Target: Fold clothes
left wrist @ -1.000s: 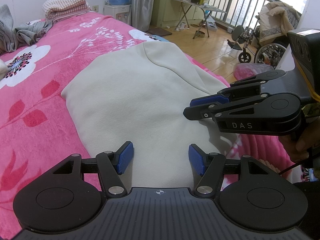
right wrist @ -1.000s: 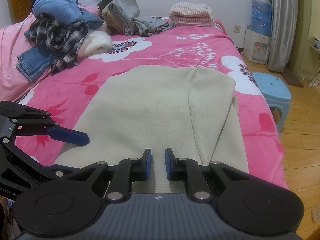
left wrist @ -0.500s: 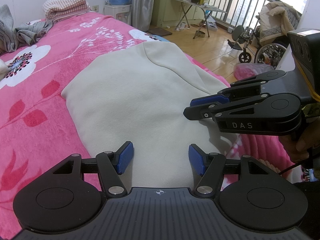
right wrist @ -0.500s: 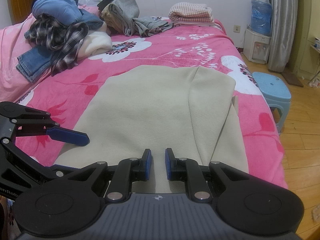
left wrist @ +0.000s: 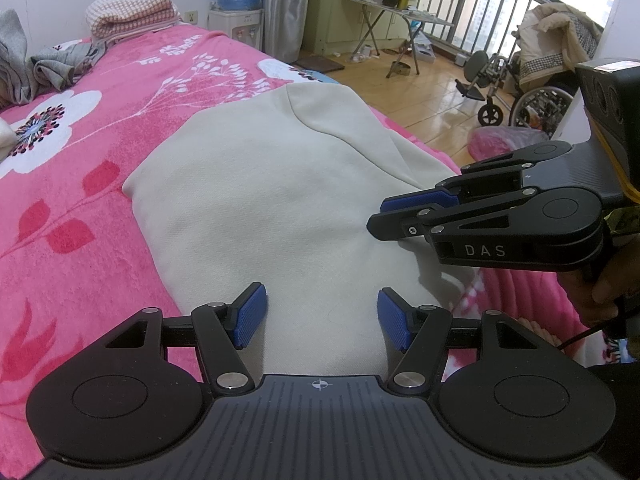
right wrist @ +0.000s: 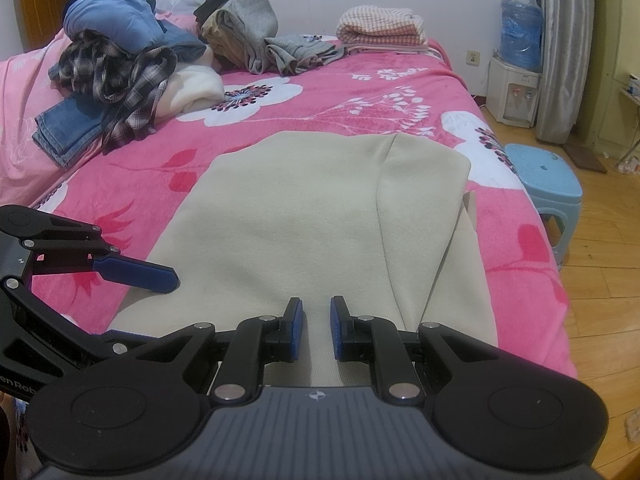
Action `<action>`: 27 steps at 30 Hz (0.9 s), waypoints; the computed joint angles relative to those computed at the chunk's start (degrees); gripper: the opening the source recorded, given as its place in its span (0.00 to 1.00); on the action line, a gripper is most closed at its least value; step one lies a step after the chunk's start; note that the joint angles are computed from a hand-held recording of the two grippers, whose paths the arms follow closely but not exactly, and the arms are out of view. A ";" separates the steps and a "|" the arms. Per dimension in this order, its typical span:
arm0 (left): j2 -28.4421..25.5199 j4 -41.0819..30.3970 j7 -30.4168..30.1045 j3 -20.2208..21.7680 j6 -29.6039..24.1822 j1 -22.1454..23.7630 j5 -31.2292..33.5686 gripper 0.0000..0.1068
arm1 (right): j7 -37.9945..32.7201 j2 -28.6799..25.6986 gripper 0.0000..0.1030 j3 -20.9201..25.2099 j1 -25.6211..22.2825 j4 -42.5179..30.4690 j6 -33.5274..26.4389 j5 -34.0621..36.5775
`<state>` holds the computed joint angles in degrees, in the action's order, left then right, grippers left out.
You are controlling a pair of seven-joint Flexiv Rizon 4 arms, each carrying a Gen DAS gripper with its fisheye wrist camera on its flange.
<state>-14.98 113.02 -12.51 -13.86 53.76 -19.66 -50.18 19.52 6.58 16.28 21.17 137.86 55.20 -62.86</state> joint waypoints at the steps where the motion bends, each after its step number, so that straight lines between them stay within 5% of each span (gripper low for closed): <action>1: 0.01 0.03 0.12 -0.03 0.00 0.02 -0.16 0.59 | 0.07 0.00 0.15 0.00 -0.02 0.01 -0.02 -0.10; 11: 0.17 0.37 0.82 -0.09 0.28 -0.10 -0.69 0.60 | 0.88 0.09 0.15 -0.08 -0.23 0.24 0.39 -0.76; 18: 1.06 0.75 7.34 -0.83 1.05 -0.41 -8.83 0.61 | 0.53 0.28 0.15 -0.25 -0.45 0.33 1.06 -0.20; 27: -5.48 -6.83 -3.03 -1.78 5.43 -0.42 -6.05 0.59 | -0.98 1.05 0.15 -1.92 -3.21 -1.03 1.69 -3.11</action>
<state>-20.46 106.18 -15.54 -15.65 59.19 -20.08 -56.23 18.54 7.63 14.36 17.96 136.83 56.88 -65.98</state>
